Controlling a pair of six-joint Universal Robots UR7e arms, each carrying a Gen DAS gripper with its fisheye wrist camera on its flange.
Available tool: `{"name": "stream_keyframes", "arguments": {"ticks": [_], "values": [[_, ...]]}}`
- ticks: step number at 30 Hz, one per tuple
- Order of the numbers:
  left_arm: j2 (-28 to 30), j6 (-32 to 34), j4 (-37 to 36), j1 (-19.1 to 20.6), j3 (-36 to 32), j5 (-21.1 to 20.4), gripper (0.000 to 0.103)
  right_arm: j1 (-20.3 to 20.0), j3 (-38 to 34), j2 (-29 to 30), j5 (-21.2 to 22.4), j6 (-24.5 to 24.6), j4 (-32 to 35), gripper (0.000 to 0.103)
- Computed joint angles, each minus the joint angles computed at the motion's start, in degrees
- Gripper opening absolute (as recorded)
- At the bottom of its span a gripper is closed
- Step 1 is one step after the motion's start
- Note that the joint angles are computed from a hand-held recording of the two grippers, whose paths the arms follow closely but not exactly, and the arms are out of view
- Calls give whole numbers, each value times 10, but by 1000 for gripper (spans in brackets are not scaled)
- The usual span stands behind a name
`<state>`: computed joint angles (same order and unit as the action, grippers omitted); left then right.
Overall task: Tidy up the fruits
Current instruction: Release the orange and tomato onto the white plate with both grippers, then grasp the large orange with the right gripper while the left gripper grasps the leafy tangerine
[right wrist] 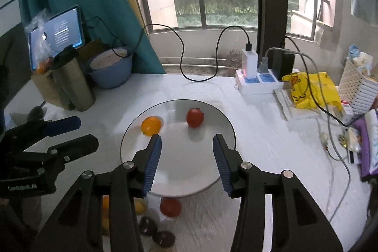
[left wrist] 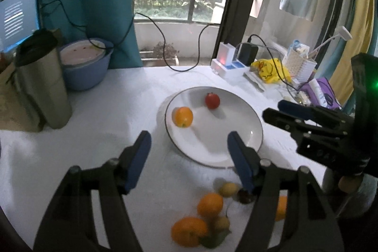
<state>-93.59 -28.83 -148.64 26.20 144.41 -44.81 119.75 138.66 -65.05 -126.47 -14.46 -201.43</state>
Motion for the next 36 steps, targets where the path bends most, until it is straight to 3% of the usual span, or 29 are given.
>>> {"name": "stream_keyframes", "arguments": {"ticks": [2,7,16,24,28,32,36], "values": [[-25,-19,17,-17,14,8,69,11,12,-10,-9,7,-2,54],[-80,-72,81,-60,50,46,69,32,40,-32,-27,25,-5,55],[-163,-160,182,-108,89,28,69,52,95,-65,-40,70,2,55],[-225,-252,286,-140,113,4,69,55,139,-52,-22,113,-5,56],[-243,-256,294,-134,121,-13,69,56,156,-39,-15,130,-14,56],[-237,-228,249,-123,130,-30,69,53,171,-28,-9,141,-33,56],[-240,-194,263,-120,127,-41,69,53,177,-22,-5,147,-40,56]]}}
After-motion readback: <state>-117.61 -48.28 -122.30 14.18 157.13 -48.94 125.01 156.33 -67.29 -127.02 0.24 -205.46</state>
